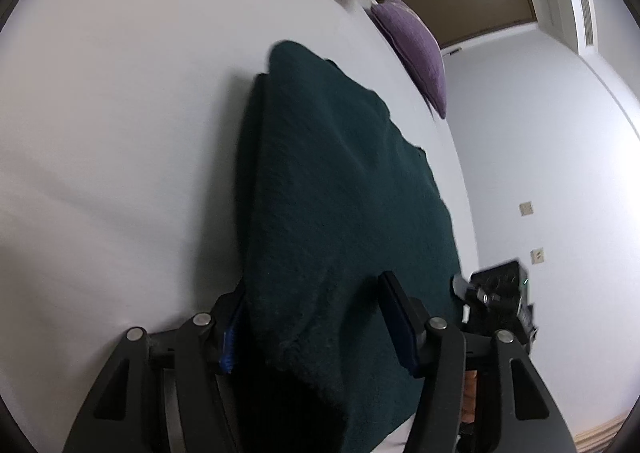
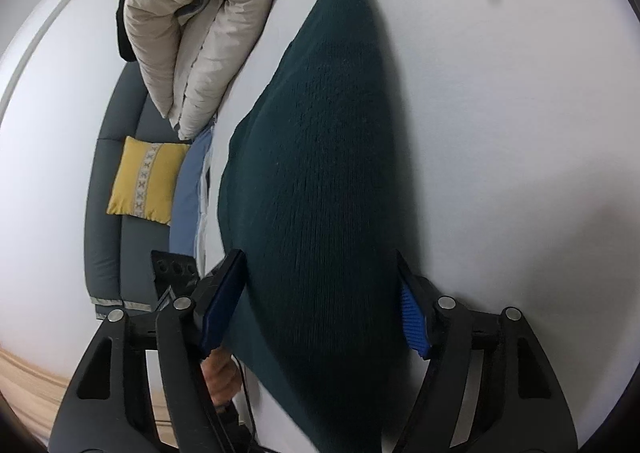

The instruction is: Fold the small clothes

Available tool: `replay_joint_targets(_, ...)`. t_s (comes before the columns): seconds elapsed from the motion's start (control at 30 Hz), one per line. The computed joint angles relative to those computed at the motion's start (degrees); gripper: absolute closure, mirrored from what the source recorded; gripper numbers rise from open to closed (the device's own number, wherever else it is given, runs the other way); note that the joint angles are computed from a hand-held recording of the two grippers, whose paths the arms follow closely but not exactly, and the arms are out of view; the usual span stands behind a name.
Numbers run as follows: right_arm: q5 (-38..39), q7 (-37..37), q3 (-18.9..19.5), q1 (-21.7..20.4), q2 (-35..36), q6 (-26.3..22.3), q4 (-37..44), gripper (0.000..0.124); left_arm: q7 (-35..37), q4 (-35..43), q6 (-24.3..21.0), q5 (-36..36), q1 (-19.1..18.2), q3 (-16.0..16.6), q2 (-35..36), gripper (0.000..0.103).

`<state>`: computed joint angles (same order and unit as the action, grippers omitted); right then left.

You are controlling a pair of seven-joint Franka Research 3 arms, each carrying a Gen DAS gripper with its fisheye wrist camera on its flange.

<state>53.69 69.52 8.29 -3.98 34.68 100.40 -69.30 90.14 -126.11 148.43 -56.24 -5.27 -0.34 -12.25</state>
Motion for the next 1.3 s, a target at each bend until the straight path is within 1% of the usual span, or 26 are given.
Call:
replay_joint_targets(0.07,-1.01,0.04,0.00,1.30,0.03,1.47,0.11,0.065,0.66,0.13,-1.47,-0.88,-0.09,0.40,0.01,0.063)
replay_joint_targets(0.13,-2.14,-0.15,0.00,2.37,-0.26,2.76,0.02,0.072,2.37,-0.33,-2.41,-4.41,-0.21,1.04,-0.13,0.071)
replay_joint_targets(0.2,-2.75,-1.67,-0.18,2.69,-1.79,4.16,-1.86,0.076,3.14,-0.56,-2.59,-5.83,0.02,0.81,-0.47,0.074)
replay_joint_targets(0.27,-2.60,-3.06,-0.41,2.54,-3.44,5.00,-3.94,0.080,2.24,-0.15,-2.25,-4.19,0.21,-0.05,-0.82,0.076)
replay_joint_targets(0.37,-2.59,-5.03,-1.10,2.54,-7.06,6.51,-7.83,0.081,2.52,0.04,-2.33,-3.58,-0.58,-0.41,-2.46,0.077)
replay_joint_targets(0.43,-1.94,-6.33,-1.67,2.04,-9.30,6.13,-9.77,0.081,2.15,-0.58,-2.03,-2.44,-1.57,-1.02,-4.61,0.077)
replay_joint_targets(0.5,0.18,-8.37,-2.29,0.80,-13.07,4.58,-13.61,0.081,1.25,-1.73,-1.46,-0.46,-2.82,-1.52,-6.91,0.077)
replay_joint_targets(0.6,1.73,-11.78,-4.19,0.01,-19.10,2.69,-19.83,0.081,-2.84,-5.07,0.66,2.55,-5.04,-2.83,-10.97,0.077)
replay_joint_targets(0.7,2.94,-15.51,-7.23,-0.86,-26.04,-0.47,-28.35,0.081,-6.65,-10.11,3.41,1.50,-8.57,-3.91,-15.99,0.077)
replay_joint_targets(0.8,3.45,-17.60,-10.34,-1.25,-30.55,-3.17,-34.98,0.081,-12.94,-14.14,4.57,5.03,-10.24,-6.75,-20.87,0.077)
replay_joint_targets(0.9,2.89,-20.36,-13.13,-1.73,-35.20,-5.77,-41.63,0.081,-17.90,-18.01,6.23,6.79,-12.28,-8.40,-25.45,0.077)
replay_joint_targets(0.93,2.46,-21.63,-14.01,-1.96,-36.85,-6.60,-43.73,0.081,-20.20,-19.21,6.52,7.94,-12.55,-9.42,-27.04,0.077)
replay_joint_targets(1.03,1.53,-23.92,-16.04,-2.40,-40.28,-7.95,-48.36,0.081,-26.19,-20.81,4.93,12.89,-12.51,-11.45,-29.27,0.077)
replay_joint_targets(1.07,1.06,-24.21,-16.50,-2.52,-41.08,-7.93,-49.56,0.081,-27.69,-21.27,4.75,13.74,-12.97,-11.60,-29.56,0.077)
replay_joint_targets(1.13,-0.08,-24.92,-17.40,-2.92,-42.73,-7.60,-52.11,0.081,-30.60,-21.86,4.70,15.37,-13.81,-11.95,-29.26,0.076)
replay_joint_targets(1.2,-1.60,-26.40,-17.65,-2.97,-44.12,-6.10,-54.28,0.080,-33.65,-21.77,3.38,19.31,-13.29,-13.34,-28.03,0.075)
replay_joint_targets(1.23,-2.36,-26.63,-17.90,-3.07,-44.08,-5.72,-55.02,0.079,-33.99,-21.89,3.68,19.68,-13.90,-12.42,-26.95,0.072)
replay_joint_targets(1.3,-1.44,-26.71,-18.79,-3.52,-42.95,-6.64,-55.55,0.080,-34.77,-23.97,7.23,18.73,-16.40,-11.13,-27.12,0.071)
